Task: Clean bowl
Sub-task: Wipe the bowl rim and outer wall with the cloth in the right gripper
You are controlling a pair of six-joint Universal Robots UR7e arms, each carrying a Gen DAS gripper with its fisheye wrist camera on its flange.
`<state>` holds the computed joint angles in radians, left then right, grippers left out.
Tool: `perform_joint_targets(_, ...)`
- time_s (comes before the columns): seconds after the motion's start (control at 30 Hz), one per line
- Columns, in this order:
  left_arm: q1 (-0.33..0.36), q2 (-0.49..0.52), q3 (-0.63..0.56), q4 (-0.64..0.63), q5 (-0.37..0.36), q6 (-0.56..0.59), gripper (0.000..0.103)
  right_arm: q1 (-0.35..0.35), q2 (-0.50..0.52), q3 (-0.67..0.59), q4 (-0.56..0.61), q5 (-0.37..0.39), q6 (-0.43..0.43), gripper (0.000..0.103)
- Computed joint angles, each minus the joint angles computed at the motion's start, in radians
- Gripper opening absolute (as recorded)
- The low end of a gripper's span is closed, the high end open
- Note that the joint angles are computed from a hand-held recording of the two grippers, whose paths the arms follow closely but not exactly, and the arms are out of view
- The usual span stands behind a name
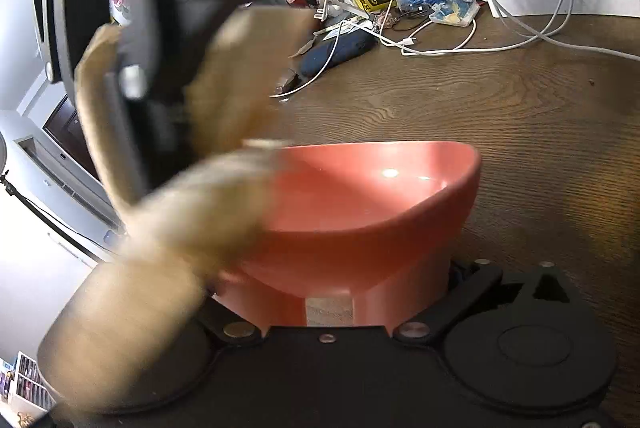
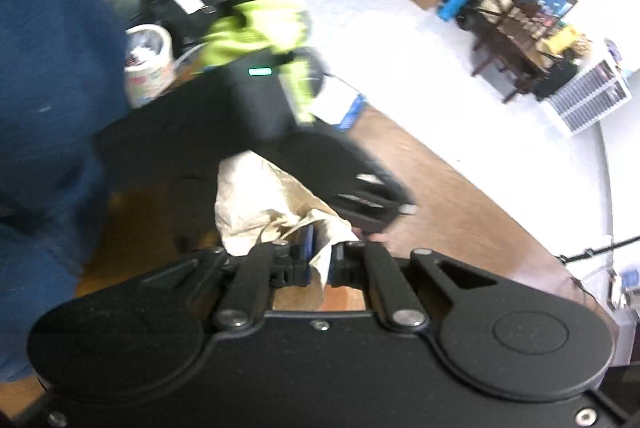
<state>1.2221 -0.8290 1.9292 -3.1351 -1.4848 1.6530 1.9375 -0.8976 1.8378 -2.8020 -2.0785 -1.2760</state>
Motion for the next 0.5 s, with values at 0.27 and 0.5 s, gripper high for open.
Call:
perform_joint_targets(0.27, -0.003, 0.019, -0.018, 0.007, -0.005, 0.017, 0.099, -0.048, 0.037, -0.023, -0.123, -0.098, 0.008, 0.006)
perform_joint_targets(0.5, 0.003, 0.016, -0.030, 0.026, -0.003, 0.019, 0.099, -0.101, -0.008, 0.036, -0.118, -0.168, 0.035, 0.006)
